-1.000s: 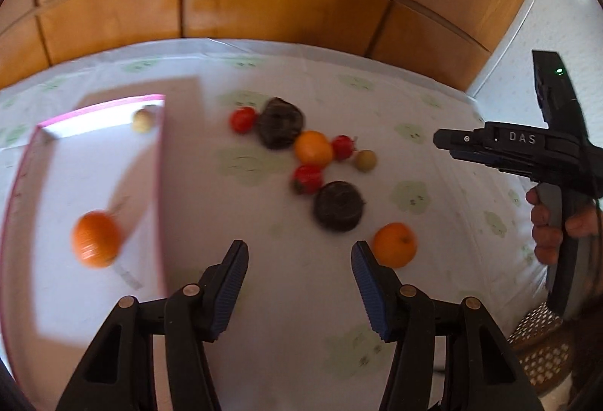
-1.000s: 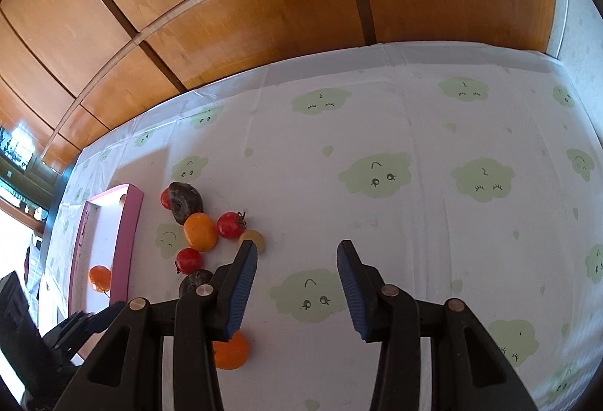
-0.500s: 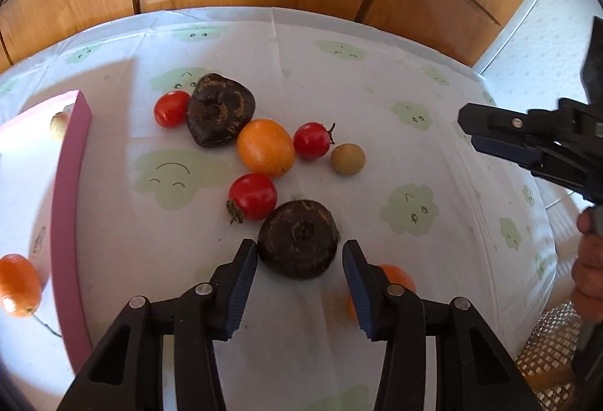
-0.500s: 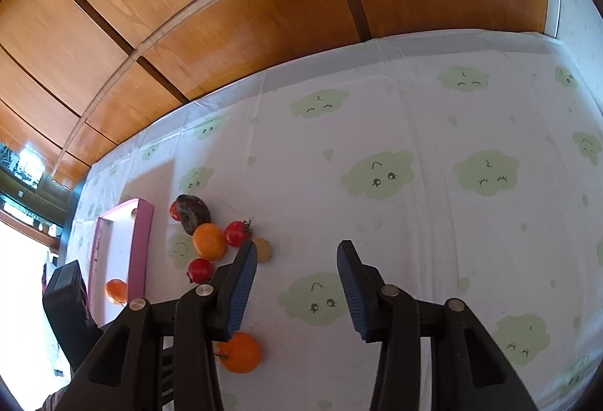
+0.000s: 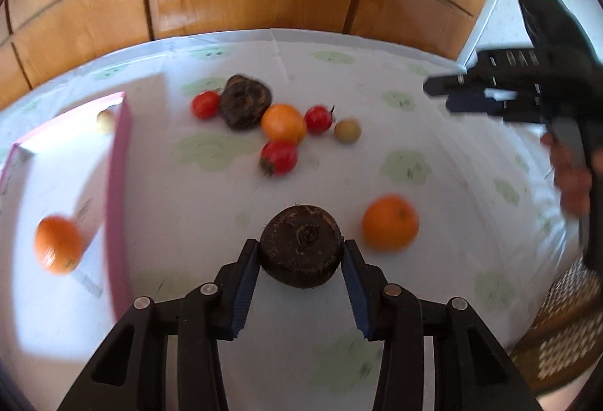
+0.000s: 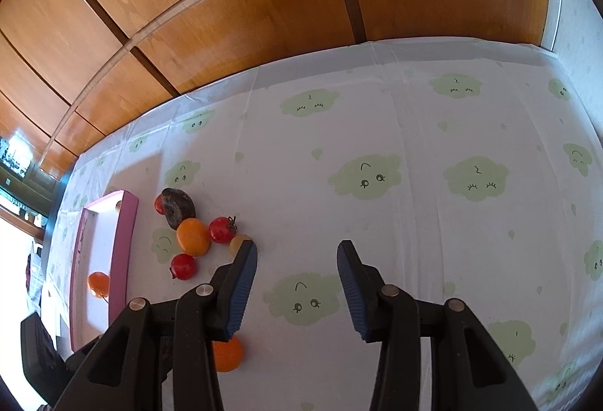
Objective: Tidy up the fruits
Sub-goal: 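Grasp a red tomato with the right tool while the left tool holds the dark fruit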
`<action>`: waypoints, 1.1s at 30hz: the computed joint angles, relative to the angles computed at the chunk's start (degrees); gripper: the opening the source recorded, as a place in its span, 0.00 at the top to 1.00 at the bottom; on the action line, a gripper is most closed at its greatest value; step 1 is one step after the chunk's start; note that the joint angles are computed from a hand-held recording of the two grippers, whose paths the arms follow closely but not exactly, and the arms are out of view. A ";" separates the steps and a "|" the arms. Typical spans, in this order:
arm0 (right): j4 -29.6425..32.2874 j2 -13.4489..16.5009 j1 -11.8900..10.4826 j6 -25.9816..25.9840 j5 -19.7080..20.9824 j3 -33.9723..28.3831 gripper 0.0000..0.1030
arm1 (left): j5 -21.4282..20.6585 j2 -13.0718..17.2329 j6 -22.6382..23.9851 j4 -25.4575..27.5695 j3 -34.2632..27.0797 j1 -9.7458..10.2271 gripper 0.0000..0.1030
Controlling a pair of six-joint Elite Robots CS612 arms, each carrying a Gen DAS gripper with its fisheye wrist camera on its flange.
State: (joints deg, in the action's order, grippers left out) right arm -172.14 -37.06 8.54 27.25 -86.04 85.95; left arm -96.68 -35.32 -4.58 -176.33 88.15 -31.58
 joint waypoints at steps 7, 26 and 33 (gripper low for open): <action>1.29 0.31 0.46 -2.59 -0.09 -0.60 0.57 | 1.04 0.22 -1.71 -1.69 1.67 -0.03 0.57; 8.48 3.95 3.13 -9.32 4.48 -9.72 0.64 | 1.14 1.24 0.46 -6.86 2.56 -0.18 0.57; 16.22 8.02 5.83 -21.33 5.15 -21.27 0.64 | 0.21 1.46 0.56 -8.31 2.77 0.03 0.57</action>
State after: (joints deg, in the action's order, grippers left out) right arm -155.92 -29.03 14.37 5.92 -80.89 64.68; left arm -96.47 -33.86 -4.02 -184.64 90.93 -31.55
